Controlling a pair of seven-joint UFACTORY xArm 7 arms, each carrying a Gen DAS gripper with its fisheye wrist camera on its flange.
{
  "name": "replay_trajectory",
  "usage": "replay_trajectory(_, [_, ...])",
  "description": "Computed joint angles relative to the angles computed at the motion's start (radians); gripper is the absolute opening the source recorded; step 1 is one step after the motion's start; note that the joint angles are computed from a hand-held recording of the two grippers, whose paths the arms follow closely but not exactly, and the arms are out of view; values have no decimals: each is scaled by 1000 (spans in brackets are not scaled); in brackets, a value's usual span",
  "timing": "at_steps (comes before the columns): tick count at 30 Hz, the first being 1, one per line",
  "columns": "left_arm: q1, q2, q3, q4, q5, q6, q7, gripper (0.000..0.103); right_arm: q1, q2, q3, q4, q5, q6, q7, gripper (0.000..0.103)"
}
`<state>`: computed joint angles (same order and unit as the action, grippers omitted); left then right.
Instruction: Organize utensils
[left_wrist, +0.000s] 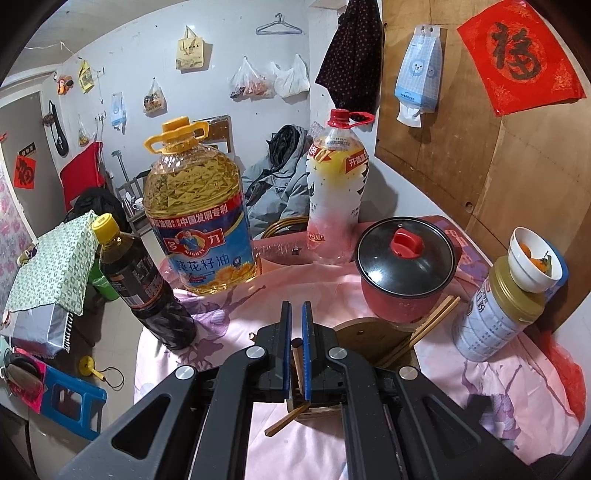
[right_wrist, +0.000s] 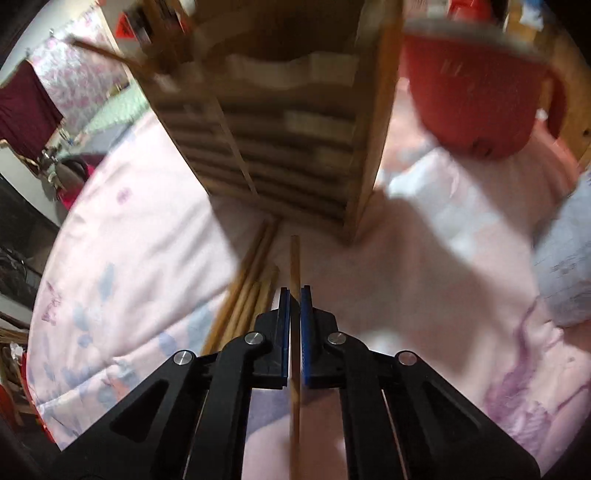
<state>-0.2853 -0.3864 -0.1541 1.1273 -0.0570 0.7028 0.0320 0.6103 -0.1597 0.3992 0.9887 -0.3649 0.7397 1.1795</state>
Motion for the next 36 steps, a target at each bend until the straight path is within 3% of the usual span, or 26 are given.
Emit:
replay_trajectory(5, [1,0,3,-3,-2,-6,2,6,-59,-174,56,10,-144,-31,106,6])
replay_trajectory(9, [4,8,7,4,-7,-4,-5,6,-195,-235,127,78,-294,-77,195,6])
replay_trajectory(11, [5,9,8,5,-8,-4,-6,6,-300,-246,199,124,-416,-87,300,6])
replay_trajectory(15, [4,13,7,10,-11,-1,-8,6,-465,-231,332,202,-634,3,475,6])
replay_trajectory(19, [6,24,5,15,-18,-10,-26,6,-526,-166,421,235,-818,128,621,6])
replay_trajectory(25, [22,38,-13,8,25,-33,-72,6,-527,20,519,290,-1040,327,701,6])
replay_trajectory(27, [26,42,-16,2,40,-33,-90,6,-507,67,517,280,-1076,368,722,7])
replay_trajectory(34, [9,38,11,-8,-5,-13,-81,6,-404,-87,377,154,-912,266,770,16])
replay_trajectory(36, [3,26,17,-10,-24,-15,-75,6,-359,-145,341,136,-876,272,724,17])
